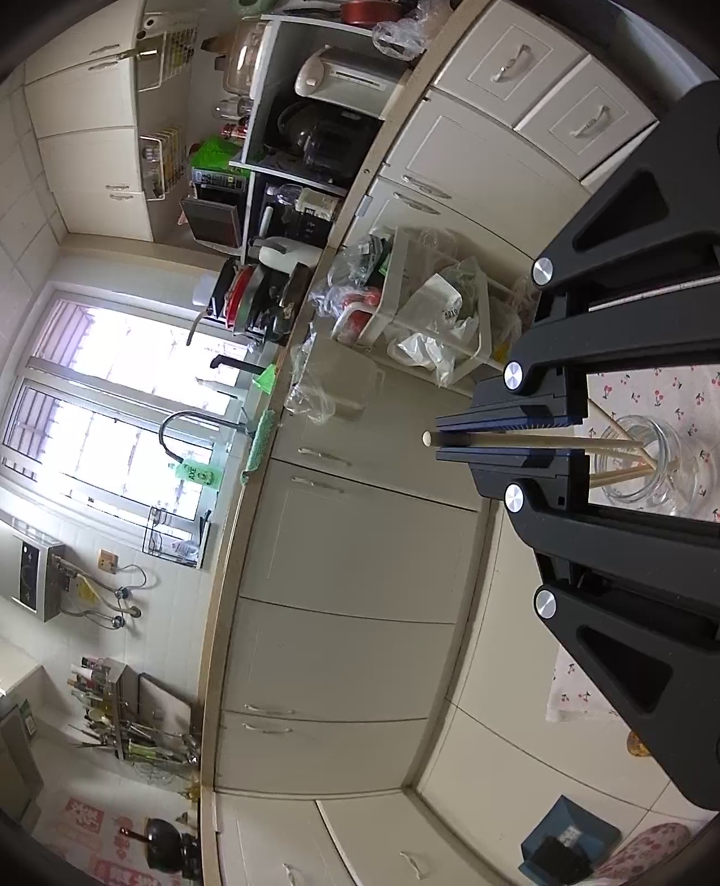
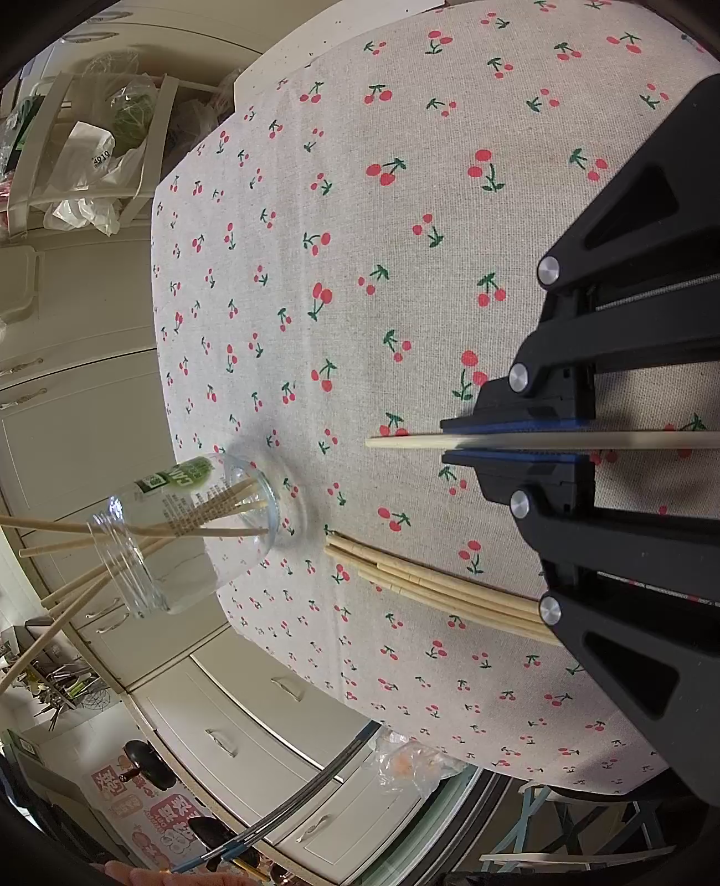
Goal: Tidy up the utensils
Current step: 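Lift the left tool's stick over the jar and lower it inside, then open the left tool to release the stick into the jar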
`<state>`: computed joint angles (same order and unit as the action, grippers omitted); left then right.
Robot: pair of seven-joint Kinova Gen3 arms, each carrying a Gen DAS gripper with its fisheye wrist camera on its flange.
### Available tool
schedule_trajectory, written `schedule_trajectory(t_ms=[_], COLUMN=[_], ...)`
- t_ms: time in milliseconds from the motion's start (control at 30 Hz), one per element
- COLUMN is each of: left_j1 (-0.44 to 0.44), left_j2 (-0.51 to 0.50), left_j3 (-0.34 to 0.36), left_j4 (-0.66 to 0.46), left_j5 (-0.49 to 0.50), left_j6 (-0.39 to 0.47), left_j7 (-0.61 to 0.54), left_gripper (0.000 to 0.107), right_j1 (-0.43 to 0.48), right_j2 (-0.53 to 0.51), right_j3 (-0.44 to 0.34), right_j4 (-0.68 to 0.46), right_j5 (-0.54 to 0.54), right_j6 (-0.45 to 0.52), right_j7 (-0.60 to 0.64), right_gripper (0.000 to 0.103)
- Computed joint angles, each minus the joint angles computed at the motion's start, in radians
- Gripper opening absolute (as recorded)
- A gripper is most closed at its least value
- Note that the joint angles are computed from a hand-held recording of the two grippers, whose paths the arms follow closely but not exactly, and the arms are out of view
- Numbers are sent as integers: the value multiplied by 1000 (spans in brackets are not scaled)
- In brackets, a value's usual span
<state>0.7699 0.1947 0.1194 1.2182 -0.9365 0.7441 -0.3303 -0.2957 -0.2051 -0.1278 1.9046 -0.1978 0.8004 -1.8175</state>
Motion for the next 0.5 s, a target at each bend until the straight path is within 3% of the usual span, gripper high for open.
schedule_trajectory(t_ms=[300, 500], left_j1=[-19, -19], left_j2=[104, 165], left_j3=[-4, -43], left_j4=[-138, -192], left_j5=[186, 306], left_j6=[113, 167], left_j7=[-235, -334], left_gripper=[5, 5], right_j1=[-1, -1], right_j2=[0, -2], right_j3=[6, 18], right_j4=[2, 8], right_j5=[-9, -32], right_j6=[-3, -7], right_j7=[7, 25], right_gripper=[6, 6])
